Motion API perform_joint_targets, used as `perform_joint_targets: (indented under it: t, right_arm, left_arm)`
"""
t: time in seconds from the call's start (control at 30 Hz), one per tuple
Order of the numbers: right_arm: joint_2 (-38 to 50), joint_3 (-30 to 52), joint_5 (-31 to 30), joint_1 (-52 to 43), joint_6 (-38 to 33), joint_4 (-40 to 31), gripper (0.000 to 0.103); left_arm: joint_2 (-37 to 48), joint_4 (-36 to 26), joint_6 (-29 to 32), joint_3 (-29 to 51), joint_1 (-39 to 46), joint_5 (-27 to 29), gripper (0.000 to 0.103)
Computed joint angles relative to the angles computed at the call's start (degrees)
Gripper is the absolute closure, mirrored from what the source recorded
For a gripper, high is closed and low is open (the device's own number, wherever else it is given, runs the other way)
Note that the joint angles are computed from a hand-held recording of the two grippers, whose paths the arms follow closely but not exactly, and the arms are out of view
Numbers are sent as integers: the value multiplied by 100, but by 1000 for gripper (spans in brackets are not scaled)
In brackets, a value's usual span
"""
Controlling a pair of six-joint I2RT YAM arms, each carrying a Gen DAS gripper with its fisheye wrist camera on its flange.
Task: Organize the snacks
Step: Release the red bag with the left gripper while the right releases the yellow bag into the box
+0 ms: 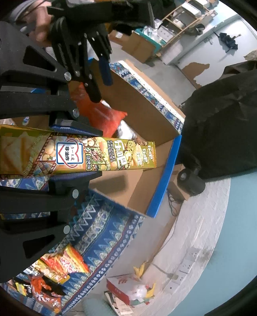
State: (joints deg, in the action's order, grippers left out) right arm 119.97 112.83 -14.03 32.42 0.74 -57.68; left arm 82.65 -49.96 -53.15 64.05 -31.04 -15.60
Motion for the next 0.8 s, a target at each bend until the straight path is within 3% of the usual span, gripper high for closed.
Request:
perform_joint_targets:
  t: [0.23,0.4,0.6,0.8]
  right_arm:
    - [344,195,72,167,149,-44,72]
    - [305,111,-69,159,209,-34,64]
    - [-113,-335,-20,26,220,161,43]
    - [-622,-825,56,-243,94,241,40]
  left_arm:
    - [-125,-45,-48,7,-43,-35,46]
    - [-64,-68,-69,101,-119,-29,46]
    - [60,-10,-111,270,-246,-1,42]
    - [390,149,-121,572,-449,140,39]
